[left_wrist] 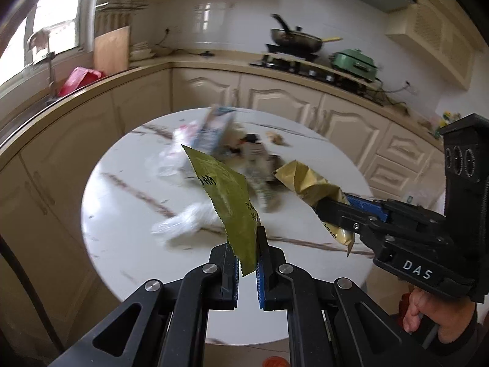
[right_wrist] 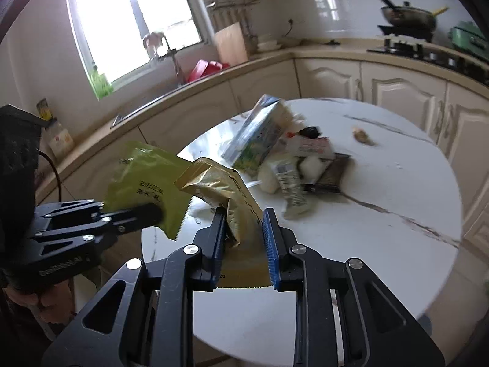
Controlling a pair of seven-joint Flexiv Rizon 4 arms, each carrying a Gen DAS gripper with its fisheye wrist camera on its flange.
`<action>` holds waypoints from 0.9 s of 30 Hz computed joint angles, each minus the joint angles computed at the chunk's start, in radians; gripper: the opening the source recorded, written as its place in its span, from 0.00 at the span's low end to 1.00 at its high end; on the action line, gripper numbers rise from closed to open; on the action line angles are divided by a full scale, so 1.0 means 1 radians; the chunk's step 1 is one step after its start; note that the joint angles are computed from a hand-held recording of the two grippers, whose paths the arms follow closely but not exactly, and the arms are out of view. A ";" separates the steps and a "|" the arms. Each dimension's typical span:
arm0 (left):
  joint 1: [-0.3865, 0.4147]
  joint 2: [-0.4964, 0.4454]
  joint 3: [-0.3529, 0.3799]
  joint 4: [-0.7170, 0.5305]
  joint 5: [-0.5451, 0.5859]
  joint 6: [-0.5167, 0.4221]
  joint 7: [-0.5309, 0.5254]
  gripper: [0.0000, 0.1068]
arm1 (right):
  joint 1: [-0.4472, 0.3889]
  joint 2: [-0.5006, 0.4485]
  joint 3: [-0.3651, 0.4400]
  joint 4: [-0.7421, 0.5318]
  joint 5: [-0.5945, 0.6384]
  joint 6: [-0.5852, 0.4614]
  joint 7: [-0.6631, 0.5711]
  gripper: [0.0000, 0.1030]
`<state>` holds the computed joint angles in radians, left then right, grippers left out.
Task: Collect trash
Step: 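Grasp the yellow chip bag with the right gripper while the left holds the green wrapper, then carry both wrappers over the blue bin and open both grippers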
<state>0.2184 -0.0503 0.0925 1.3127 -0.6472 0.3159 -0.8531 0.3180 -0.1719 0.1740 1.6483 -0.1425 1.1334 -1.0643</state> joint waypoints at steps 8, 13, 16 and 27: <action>-0.109 0.034 -0.058 0.008 0.030 -0.015 -0.013 0.05 | -0.090 0.206 -0.031 0.218 -0.077 0.057 0.125 0.22; -0.189 0.015 -0.105 -0.020 0.039 -0.045 -0.023 0.05 | -0.192 0.358 -0.042 0.366 -0.109 0.035 0.194 0.22; -0.237 -0.009 -0.134 -0.038 0.039 -0.071 -0.036 0.05 | -0.257 0.434 -0.051 0.447 -0.113 0.004 0.223 0.21; -0.393 -0.196 -0.226 -0.182 0.207 -0.116 -0.108 0.05 | -0.358 0.467 -0.147 0.641 0.041 0.039 0.145 0.24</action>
<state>-0.1751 -0.2468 -0.1331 1.1307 -0.4402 0.2000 -0.9612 -0.0401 0.2953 0.0265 2.2889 -0.1012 1.1729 -0.9191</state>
